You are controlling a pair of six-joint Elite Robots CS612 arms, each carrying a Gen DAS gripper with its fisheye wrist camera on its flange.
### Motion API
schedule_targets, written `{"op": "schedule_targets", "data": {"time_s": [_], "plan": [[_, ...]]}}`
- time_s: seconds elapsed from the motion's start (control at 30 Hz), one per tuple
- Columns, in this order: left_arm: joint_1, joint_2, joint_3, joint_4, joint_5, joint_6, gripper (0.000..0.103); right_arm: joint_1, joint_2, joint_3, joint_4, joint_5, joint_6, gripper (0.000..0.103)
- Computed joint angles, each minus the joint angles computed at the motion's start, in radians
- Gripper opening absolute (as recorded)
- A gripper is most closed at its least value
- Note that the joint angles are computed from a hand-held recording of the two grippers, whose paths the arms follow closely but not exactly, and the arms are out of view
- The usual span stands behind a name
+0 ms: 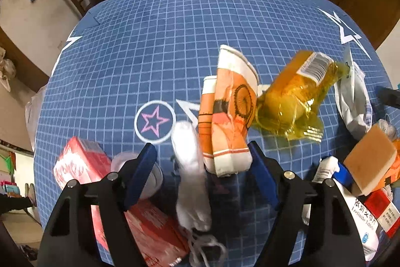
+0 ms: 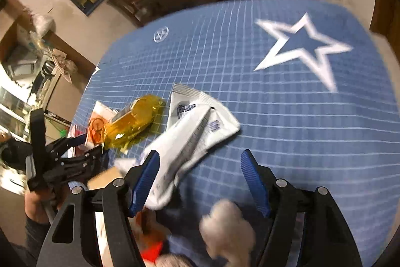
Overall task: Collect trash
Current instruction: 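Grasp the orange paper cup with the left tool while the right tool grasps the white sachet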
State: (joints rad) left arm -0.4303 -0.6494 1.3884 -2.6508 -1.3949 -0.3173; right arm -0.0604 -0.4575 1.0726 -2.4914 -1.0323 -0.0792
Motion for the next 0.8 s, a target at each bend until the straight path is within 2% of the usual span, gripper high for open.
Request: {"op": "schedule_targets", "data": {"time_s": [0.17, 0.27, 0.4, 0.47, 0.53, 0.57, 0.7, 0.8], "plan": [[0.009, 0.016, -0.042, 0.033, 0.001, 0.036, 0.072, 0.017, 0.053, -0.109, 0.105, 0.012, -0.005, 0.071], [0.017, 0.038, -0.078, 0.061, -0.002, 0.040, 0.074, 0.036, 0.075, -0.165, 0.163, -0.044, -0.028, 0.071], [0.022, 0.051, -0.099, 0.056, -0.014, 0.026, 0.074, 0.060, 0.082, -0.189, 0.169, -0.123, -0.060, 0.071], [0.023, 0.051, -0.095, 0.036, -0.023, 0.029, 0.069, 0.067, 0.070, -0.165, 0.137, -0.151, -0.063, 0.066], [0.030, 0.059, -0.111, 0.029, -0.044, 0.027, 0.050, 0.071, 0.066, -0.154, 0.108, -0.163, -0.060, 0.049], [0.028, 0.063, -0.119, 0.026, -0.039, 0.022, 0.046, 0.072, 0.062, -0.144, 0.083, -0.165, -0.056, 0.042], [0.019, 0.053, -0.097, -0.015, -0.006, 0.026, 0.034, 0.062, 0.040, -0.087, -0.027, -0.151, -0.050, 0.034], [0.019, 0.038, -0.070, -0.060, -0.041, 0.023, 0.032, 0.055, 0.012, -0.029, -0.130, -0.127, -0.030, 0.033]]}}
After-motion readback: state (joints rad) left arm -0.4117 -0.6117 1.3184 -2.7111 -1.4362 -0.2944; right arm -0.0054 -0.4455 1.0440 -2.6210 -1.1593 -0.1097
